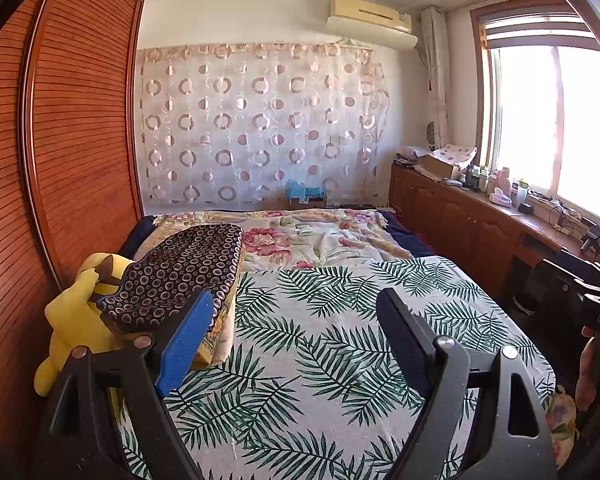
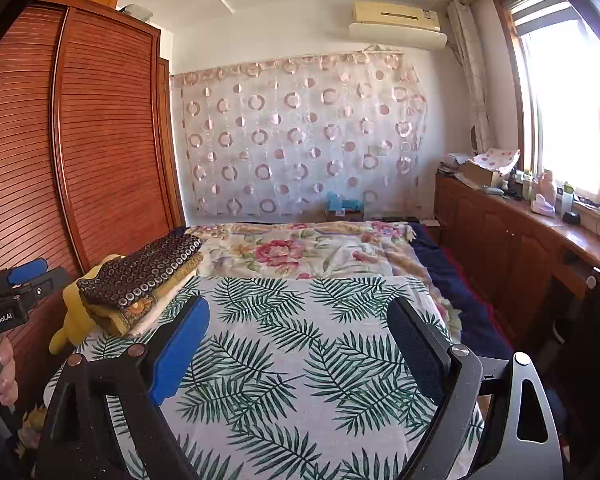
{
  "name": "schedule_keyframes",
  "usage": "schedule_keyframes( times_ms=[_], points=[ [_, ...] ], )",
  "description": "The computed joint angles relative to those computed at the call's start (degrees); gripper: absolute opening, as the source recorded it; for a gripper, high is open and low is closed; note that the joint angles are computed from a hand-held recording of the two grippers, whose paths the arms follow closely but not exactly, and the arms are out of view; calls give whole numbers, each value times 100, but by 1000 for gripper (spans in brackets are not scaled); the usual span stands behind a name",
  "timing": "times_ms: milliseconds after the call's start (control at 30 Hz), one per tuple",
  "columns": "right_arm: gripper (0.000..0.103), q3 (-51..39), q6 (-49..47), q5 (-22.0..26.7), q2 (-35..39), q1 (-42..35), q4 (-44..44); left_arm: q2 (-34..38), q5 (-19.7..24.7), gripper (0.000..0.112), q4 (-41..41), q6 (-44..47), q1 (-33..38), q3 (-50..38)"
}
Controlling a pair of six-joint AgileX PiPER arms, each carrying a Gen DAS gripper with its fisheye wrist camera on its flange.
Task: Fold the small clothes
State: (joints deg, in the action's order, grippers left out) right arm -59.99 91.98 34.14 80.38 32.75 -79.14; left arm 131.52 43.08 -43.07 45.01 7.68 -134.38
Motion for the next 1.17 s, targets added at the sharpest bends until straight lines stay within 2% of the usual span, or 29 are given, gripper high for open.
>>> schedule_keyframes(
  times_ms=[1167],
  points=[
    [91,26,-136,-202,-52,-188,61,-22,-35,84,-36,55,-3,63]
  ],
)
